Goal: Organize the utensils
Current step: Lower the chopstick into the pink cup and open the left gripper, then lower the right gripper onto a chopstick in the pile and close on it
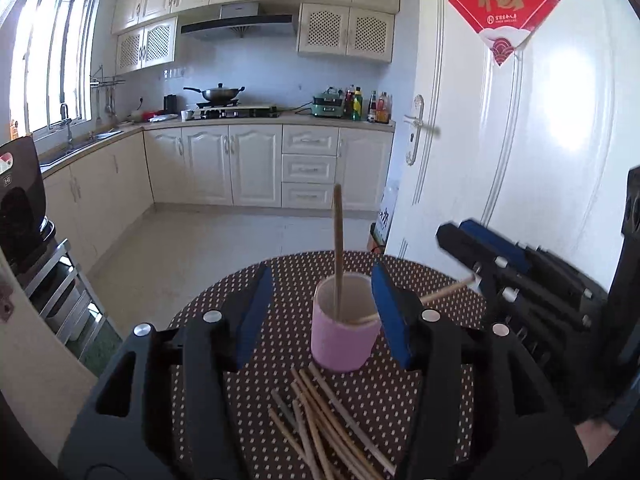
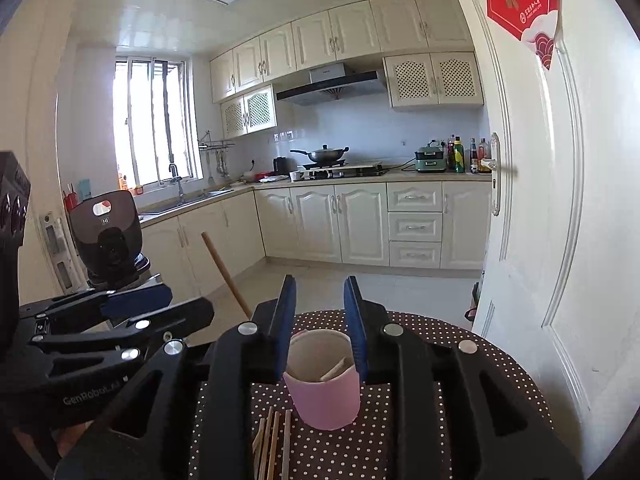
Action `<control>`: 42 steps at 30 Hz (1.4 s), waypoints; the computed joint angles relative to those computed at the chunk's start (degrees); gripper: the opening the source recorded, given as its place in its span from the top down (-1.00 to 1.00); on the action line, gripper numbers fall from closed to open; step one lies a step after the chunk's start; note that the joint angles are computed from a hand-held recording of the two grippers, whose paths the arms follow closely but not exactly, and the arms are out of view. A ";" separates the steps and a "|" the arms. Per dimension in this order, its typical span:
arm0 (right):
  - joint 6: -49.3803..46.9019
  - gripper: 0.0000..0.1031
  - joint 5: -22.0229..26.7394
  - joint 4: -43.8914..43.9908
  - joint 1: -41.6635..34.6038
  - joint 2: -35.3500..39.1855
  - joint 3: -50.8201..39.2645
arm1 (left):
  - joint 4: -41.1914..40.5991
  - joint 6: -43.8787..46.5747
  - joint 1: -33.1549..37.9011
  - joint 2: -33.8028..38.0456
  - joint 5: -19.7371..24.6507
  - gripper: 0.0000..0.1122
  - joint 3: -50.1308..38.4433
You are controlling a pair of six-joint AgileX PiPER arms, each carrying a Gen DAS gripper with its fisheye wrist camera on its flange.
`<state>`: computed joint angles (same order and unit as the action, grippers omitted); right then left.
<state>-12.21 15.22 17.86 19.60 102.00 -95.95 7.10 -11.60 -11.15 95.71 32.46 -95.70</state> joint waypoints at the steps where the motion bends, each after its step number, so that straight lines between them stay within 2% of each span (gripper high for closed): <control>1: 1.08 0.50 0.08 -0.92 0.16 -0.63 0.62 | 0.34 -0.25 0.01 -0.99 0.00 0.04 1.36; 7: 2.84 0.43 -0.14 -3.87 0.84 -4.97 6.11 | 1.67 -0.49 0.56 -5.37 1.01 -0.02 7.25; 10: 4.07 0.42 0.67 -5.71 1.04 -6.21 7.91 | -0.20 1.25 1.22 -6.52 1.91 -0.02 9.51; 15: 0.41 0.42 2.79 -2.44 0.80 -7.55 11.38 | -4.44 5.30 2.05 -7.86 3.26 -0.02 13.89; 23: 0.14 0.42 6.68 -1.84 1.49 -5.98 13.89 | -8.15 8.00 3.37 -4.37 7.65 -0.01 15.30; 27: 1.40 0.42 11.27 -2.86 1.82 -3.06 11.52 | -10.11 8.41 4.57 -0.49 10.69 0.03 13.40; 29: 1.64 0.42 14.47 -2.50 1.71 -0.82 9.19 | -11.66 8.68 5.19 2.27 12.72 0.23 11.10; 31: 2.25 0.42 17.05 -2.94 1.85 1.05 7.11 | -13.24 9.40 5.90 4.41 13.87 0.30 9.85; 35: 3.06 0.42 21.77 -3.04 1.94 4.80 2.28 | -12.97 8.93 5.92 6.28 13.21 0.35 9.97; 42: 3.92 0.42 29.49 -4.02 1.67 11.12 -6.52 | -12.58 8.81 5.42 10.56 14.68 0.39 5.77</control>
<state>-8.29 44.71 13.84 21.27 113.13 -102.48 -5.48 -2.79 -5.73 106.28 47.14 -89.94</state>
